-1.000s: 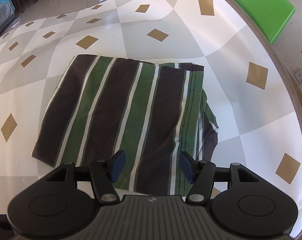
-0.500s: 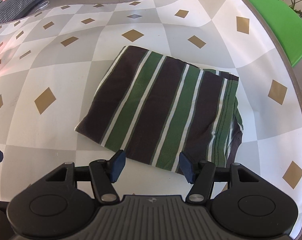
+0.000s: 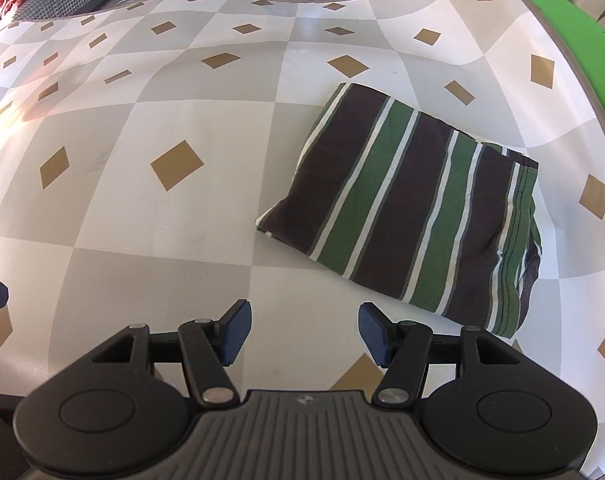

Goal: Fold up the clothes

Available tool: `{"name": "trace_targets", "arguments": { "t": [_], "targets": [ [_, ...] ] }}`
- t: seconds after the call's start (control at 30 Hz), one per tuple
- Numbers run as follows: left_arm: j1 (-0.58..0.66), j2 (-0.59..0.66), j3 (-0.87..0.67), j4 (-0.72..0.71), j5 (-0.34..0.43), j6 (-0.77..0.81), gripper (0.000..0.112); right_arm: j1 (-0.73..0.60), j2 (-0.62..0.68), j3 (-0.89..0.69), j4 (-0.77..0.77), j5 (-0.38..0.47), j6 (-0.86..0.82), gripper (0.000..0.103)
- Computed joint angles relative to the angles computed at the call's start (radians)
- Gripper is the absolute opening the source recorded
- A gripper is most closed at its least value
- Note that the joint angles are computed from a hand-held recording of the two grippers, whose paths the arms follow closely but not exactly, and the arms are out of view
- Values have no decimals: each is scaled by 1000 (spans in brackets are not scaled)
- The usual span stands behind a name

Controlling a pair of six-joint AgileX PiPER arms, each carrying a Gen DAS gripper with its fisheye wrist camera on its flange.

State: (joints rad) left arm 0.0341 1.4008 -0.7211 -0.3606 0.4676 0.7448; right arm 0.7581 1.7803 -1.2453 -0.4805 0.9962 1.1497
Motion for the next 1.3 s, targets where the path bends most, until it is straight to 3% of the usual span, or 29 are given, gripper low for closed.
{"name": "trace_targets", "arguments": {
  "t": [0.3,0.67,1.03,1.3],
  "targets": [
    [209,-1,0,-108,74,229,103,64,99,-104,61,-24,-17,58],
    [473,133,-114,-165,128,424,103,138,269,-301,117,-43,-75,58],
    [534,283,-334,-120,174,385,103,163,413,-462,25,-69,3,60],
    [520,368,-453,-104,159,345,103,162,510,-567,-99,-93,37,64]
  ]
}}
